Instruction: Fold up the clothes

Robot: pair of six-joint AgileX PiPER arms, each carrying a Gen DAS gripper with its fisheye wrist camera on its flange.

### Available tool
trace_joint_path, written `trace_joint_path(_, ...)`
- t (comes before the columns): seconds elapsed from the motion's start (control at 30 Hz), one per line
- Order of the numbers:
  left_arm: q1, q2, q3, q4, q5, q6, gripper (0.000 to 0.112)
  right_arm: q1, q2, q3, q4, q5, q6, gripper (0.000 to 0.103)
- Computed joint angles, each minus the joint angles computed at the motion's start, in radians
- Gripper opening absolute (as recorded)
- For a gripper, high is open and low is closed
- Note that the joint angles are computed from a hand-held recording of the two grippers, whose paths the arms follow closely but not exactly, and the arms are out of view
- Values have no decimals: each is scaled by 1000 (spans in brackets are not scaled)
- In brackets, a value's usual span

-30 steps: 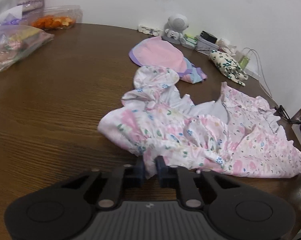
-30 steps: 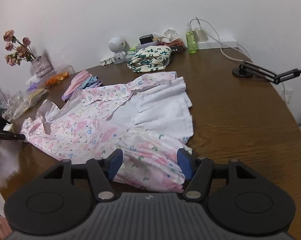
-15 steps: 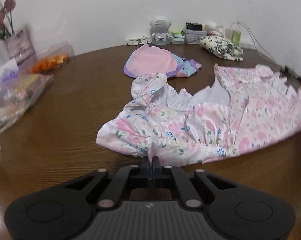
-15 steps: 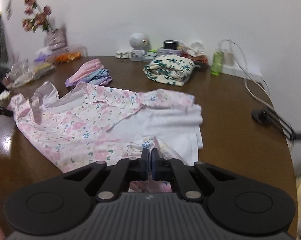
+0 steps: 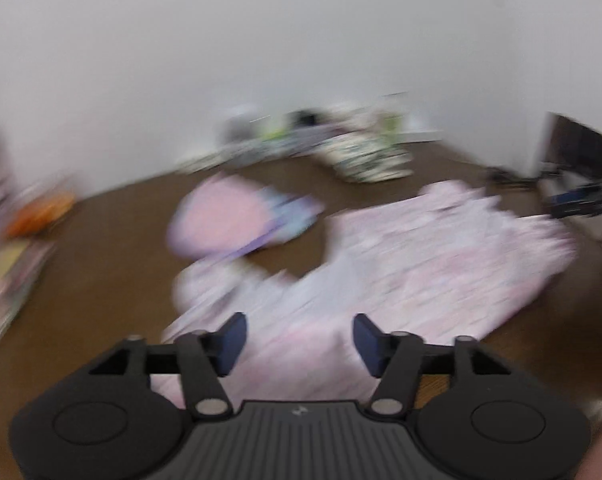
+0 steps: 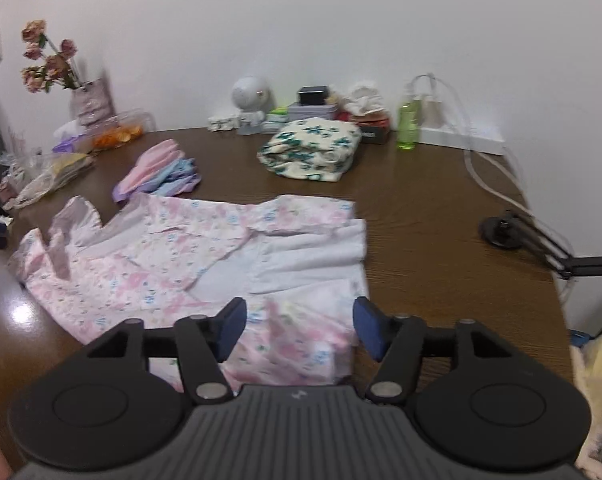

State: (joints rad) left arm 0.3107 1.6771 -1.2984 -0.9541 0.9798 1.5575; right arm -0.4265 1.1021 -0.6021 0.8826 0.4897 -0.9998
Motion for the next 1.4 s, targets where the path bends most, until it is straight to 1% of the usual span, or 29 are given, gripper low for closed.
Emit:
trace_joint_path(0.03,-51,6,-9,11,1,-6,61,-5,8,5,9,-2,-7,62)
trace_joint_path(0.13,-223,54,-33,67,-58,-52,60,-20,32,25,58,-4,-48,62)
trace_joint_path(0.2,-314,124,-90,128,-86,-132,50,-36,37,44,120,7,-104,63)
trace_joint_path(0.23,-356,163,-126,160,-94,-175,40,-47,39,53,150,15,-134,63)
trace_joint_path(0.27,-389,198,-156,189,-107,-224,33,-58,42,62,180,23,-163,63)
trace_joint_path(0.4,-439,286,-239,248,-112,-352,32,-124,57,97,288,77,-285,63)
trace_joint_path(0.43,-448,298,-247,266,-120,-374,27,-140,65,101,311,94,-314,62)
trace_joint_path(0.47,-447,309,-257,273,-114,-386,12,-152,78,104,336,111,-346,62)
trace_joint_path(0.5,-446,320,-267,280,-108,-398,3,-163,91,105,360,128,-376,61)
trace_joint_path(0.53,-440,321,-265,275,-105,-405,0,-167,104,103,371,141,-393,57)
trace_joint_path(0.57,-435,305,-241,257,-115,-390,0,-170,118,99,379,154,-407,40)
trace_joint_path(0.6,-429,289,-218,238,-126,-375,0,-172,131,95,386,167,-419,27)
trace_joint_path(0.63,-423,274,-194,219,-137,-359,0,-173,141,91,392,179,-429,7)
trace_joint_path(0.67,-418,246,-155,201,-164,-342,0,-169,142,88,395,180,-437,6)
trace_joint_path(0.8,-385,186,-71,142,-230,-315,0,-188,123,66,398,223,-471,6)
trace_joint_path(0.83,-375,179,-63,130,-237,-315,0,-183,119,59,396,218,-471,6)
trace_joint_path(0.9,-366,173,-60,121,-239,-316,0,-164,119,42,390,194,-463,6)
trace_joint_path(0.97,-369,182,-65,122,-232,-320,1,-123,142,21,366,145,-432,6)
trace_joint_path(1.0,-379,189,-67,136,-239,-335,3,-93,155,15,344,102,-406,6)
trace_joint_path(1.03,-389,195,-69,150,-246,-351,9,-60,168,10,317,57,-373,6)
trace_joint_path(1.1,-406,184,-45,168,-308,-377,20,-34,186,14,305,12,-343,10)
trace_joint_path(1.13,-410,171,-25,164,-342,-379,37,-42,175,27,336,8,-358,18)
trace_joint_path(1.17,-412,158,-2,147,-378,-369,45,-52,162,42,372,5,-378,36)
trace_joint_path(1.2,-400,137,24,90,-394,-320,45,-69,130,64,415,9,-406,42)
trace_joint_path(1.23,-387,121,44,31,-391,-258,45,-62,80,93,459,-22,-438,43)
trace_joint_path(1.3,-369,96,77,-67,-375,-148,42,-7,-24,144,552,-119,-511,43)
trace_joint_path(1.33,-376,94,81,-69,-366,-133,40,45,-64,159,595,-162,-558,43)
trace_joint_path(1.37,-384,92,85,-70,-358,-120,28,101,-87,163,624,-186,-592,42)
trace_joint_path(1.4,-402,95,85,-42,-356,-127,22,172,-90,159,647,-206,-616,42)
